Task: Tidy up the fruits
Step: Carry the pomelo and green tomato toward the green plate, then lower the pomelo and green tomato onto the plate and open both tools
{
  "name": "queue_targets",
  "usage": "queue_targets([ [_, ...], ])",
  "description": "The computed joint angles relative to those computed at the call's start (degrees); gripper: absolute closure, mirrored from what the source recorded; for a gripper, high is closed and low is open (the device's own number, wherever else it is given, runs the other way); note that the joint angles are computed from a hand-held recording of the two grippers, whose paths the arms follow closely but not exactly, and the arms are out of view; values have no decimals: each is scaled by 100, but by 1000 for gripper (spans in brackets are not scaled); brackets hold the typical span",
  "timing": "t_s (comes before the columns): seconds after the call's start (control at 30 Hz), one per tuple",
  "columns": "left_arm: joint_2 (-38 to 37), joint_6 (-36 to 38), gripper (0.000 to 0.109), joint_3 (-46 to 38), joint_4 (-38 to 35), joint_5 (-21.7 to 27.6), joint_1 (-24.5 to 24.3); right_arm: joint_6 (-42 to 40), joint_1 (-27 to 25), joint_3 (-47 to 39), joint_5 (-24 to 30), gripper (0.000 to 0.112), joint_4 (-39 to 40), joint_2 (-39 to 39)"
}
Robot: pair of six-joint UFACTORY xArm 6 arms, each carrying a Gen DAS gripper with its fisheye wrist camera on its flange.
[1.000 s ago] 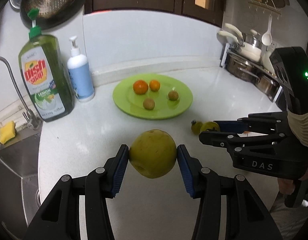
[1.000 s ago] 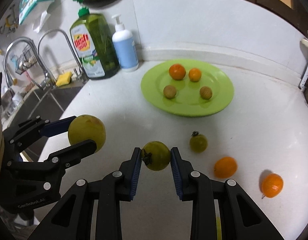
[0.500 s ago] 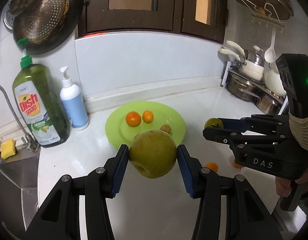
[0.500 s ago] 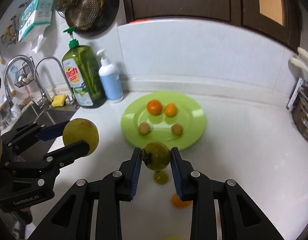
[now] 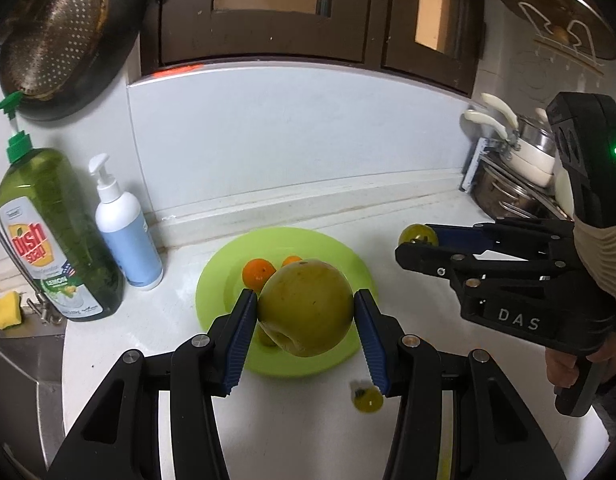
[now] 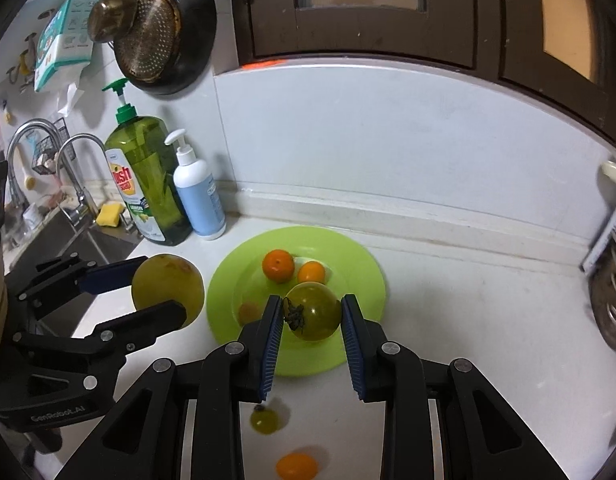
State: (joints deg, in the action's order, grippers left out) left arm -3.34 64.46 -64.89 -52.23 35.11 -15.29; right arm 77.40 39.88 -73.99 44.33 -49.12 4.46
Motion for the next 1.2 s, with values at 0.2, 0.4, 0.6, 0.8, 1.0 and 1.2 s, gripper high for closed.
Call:
queue_targets([
  [0.2,538,-570,59,-451,436,-202,-209,-838,-507,22,-494,82,595,145],
  [0.4,1162,-1147,59,-995,885,-187,-314,-1625,-908,-103,-875,82,1154,444],
  [0.6,1704,-1620,59,-1449,1273,-105,-349,-2404,-1194,-368,-1125,82,1831,893],
  [0.8,2011,-1955,59,-1629,1639,-115,-433,-2986,-1354,-573,-1288,82,2440,1298],
  [1.0,2193,-2144,59,-1735,1829,-82,-475,-3388,-1436,-655,-1331,82,2836,1507],
  [1.2,2272,-2242,59,-1740,2001,-47,-522,-3630,-1466,-724,-1345,82,3089,1671],
])
